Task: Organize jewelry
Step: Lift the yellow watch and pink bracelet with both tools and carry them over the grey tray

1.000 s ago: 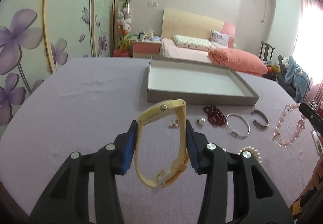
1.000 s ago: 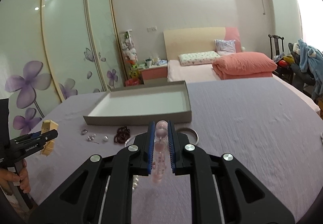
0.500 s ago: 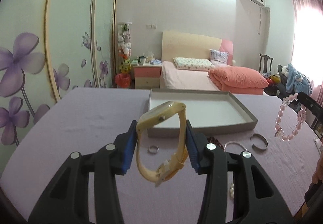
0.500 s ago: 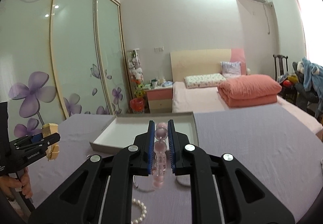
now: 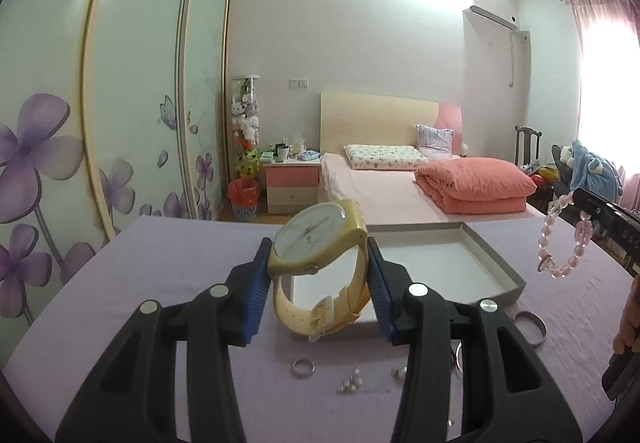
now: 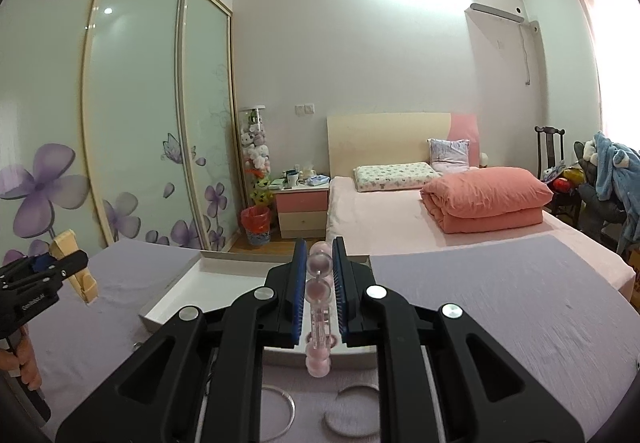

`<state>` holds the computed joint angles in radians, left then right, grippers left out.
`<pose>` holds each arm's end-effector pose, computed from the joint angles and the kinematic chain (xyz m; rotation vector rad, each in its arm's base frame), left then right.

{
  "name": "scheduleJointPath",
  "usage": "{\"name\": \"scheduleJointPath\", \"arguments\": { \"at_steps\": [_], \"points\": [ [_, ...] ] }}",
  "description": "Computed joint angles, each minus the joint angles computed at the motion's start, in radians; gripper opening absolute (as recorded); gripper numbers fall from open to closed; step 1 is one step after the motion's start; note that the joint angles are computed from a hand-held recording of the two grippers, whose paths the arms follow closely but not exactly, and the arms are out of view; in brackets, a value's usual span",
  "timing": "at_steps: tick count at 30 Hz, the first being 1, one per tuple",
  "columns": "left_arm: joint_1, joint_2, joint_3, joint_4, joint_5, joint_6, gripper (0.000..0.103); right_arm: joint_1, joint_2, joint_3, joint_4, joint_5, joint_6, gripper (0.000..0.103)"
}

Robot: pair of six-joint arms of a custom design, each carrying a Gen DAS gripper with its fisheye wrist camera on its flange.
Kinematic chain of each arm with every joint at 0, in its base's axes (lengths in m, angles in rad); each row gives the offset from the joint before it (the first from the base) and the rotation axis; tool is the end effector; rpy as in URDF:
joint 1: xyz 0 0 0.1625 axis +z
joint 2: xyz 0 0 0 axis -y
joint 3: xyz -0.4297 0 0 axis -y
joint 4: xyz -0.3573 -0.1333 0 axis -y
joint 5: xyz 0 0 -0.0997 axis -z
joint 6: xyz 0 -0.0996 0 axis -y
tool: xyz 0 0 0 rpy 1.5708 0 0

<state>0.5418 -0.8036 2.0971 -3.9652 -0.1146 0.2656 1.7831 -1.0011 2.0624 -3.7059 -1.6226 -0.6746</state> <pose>-0.2670 -0.4317 0.2119 0.2705 1.8311 -1.4641 0.2393 -0.5019 0.2526 1.0310 -2.2597 1.4242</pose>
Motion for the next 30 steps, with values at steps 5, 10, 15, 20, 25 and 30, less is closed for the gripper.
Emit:
{"name": "scheduleJointPath", "arguments": {
  "at_steps": [5,10,15,20,25,30],
  "points": [
    [0.037,0.049,-0.114,-0.184,-0.05,0.257,0.045,0.005,0.034,-0.049,0.016,-0.007,0.014,0.014],
    [0.08,0.059,-0.16,-0.166,-0.097,0.268,0.045,0.018,0.061,-0.086,0.026,-0.01,0.01,0.014],
    [0.128,0.062,-0.181,-0.091,-0.145,0.19,0.045,0.027,0.094,-0.125,0.049,-0.021,-0.002,0.014],
    [0.173,0.084,-0.227,-0.054,-0.182,0.185,0.045,0.021,0.132,-0.18,0.104,-0.039,0.008,0.014],
    [0.216,0.099,-0.259,-0.016,-0.216,0.171,0.045,0.015,0.164,-0.236,0.158,-0.062,0.028,0.014],
    [0.257,0.114,-0.287,0.052,-0.24,0.126,0.045,0.01,0.195,-0.261,0.188,-0.093,0.04,0.014]
  ]
}}
